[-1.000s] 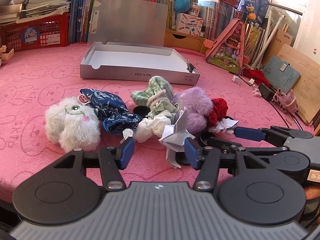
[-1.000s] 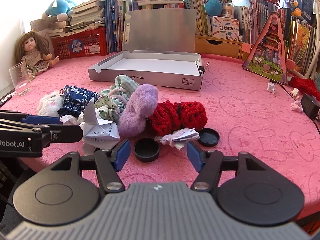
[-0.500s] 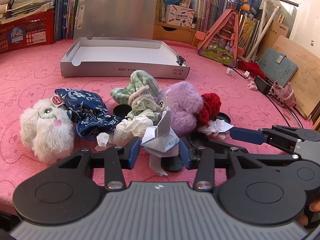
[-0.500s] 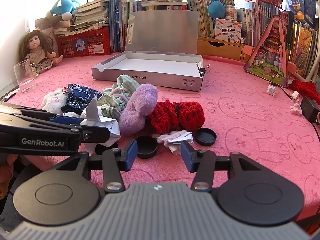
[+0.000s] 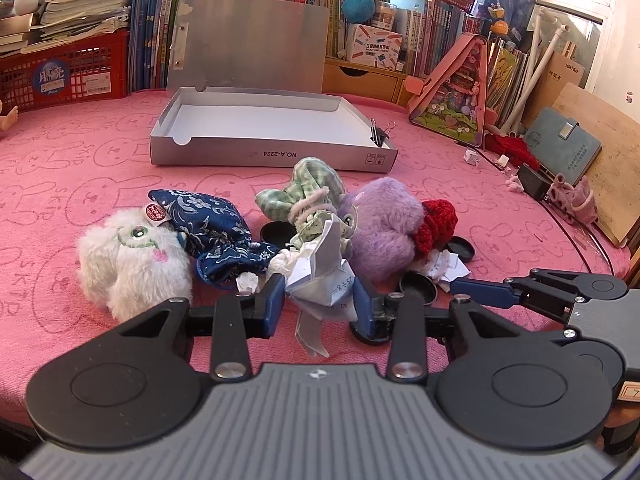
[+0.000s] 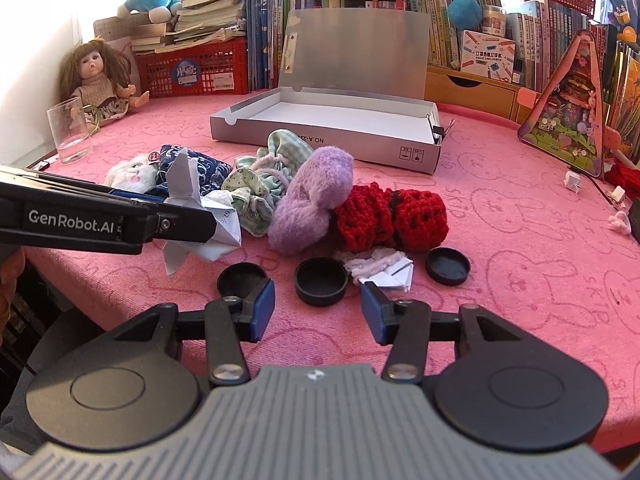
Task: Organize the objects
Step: 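Move left gripper to the white paper origami while right gripper approaches a black cap, then close left gripper on the paper origami while right gripper closes on the black cap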
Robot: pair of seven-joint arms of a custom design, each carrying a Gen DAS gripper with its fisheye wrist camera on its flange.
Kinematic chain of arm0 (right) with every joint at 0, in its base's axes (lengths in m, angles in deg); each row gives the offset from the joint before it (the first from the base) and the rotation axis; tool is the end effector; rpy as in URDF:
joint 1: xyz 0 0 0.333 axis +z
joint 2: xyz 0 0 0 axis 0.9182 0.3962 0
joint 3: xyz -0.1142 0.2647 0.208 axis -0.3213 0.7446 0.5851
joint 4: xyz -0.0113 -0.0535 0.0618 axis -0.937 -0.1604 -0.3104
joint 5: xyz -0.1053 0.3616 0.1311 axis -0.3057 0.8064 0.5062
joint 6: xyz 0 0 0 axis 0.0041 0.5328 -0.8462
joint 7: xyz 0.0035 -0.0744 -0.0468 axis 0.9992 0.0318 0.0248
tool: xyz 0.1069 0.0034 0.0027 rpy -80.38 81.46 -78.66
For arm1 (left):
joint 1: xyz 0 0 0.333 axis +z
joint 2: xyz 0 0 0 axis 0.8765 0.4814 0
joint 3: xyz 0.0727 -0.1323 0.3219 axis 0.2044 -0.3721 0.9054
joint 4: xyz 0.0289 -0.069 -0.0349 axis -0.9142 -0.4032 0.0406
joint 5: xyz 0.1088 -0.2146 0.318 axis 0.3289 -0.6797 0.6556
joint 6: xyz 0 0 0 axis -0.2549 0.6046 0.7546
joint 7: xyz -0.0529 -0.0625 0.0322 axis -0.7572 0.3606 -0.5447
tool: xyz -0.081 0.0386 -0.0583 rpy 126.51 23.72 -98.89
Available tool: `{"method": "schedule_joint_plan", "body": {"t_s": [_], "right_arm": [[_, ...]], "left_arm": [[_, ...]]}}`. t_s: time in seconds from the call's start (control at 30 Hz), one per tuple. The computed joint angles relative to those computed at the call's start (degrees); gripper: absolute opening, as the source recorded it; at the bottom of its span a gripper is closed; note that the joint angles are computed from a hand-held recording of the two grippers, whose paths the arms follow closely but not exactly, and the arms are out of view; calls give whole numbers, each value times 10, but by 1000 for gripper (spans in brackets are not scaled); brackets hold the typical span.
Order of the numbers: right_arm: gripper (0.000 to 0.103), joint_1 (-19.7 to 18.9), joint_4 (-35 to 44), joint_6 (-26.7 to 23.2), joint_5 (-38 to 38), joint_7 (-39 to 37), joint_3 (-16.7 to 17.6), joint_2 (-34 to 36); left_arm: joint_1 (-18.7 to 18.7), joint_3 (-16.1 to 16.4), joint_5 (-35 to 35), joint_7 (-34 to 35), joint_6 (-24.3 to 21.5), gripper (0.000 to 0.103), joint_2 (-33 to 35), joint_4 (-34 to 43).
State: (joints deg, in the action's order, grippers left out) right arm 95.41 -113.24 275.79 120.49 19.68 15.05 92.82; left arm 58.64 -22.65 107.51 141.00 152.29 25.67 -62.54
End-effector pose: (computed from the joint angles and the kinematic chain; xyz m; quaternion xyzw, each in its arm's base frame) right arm 0.6648 0.1916 0.2861 -0.6370 0.6257 -0.3090 0.3275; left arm 0.7225 -0.3247 0.3127 -0.4670 0.7595 -0.4288 0.1452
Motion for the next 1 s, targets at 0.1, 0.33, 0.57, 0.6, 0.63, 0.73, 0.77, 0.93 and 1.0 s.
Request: {"method": "schedule_joint_plan", "body": {"t_s": [0.1,0.33,0.57,0.6,0.63,0.73,0.77,0.93,1.0], "right_arm": [[51,-49,-12,7,-45,16,50,-11],[51,-11,1,-3,-19,11,7,0],[49,72,45,-50,36,1,-94,38],[49,69,48,-50,31,6,-93,40],[49,63,50,-46,24,11,-87,42],[47,61,56,-43,18,19,-88,48],[42,65,57,-43,20,21,-92,50],[37,64,49,-38,14,24,-88,44],[37,65,46,-34,16,24,-87,43]], "left_arm": [[13,-10,2,4,-3,44,-6,-12],[-9,30,0,-7,-1,48,-20,-26],[-55,93,7,-24,17,71,-31,-29],[-61,100,11,-26,19,72,-31,-29],[-65,106,13,-27,19,72,-31,-28],[-73,114,17,-33,17,72,-29,-24],[-76,117,18,-36,17,72,-29,-23],[-122,176,11,-66,27,72,-29,-15],[-154,218,7,-82,41,72,-30,-15]]}}
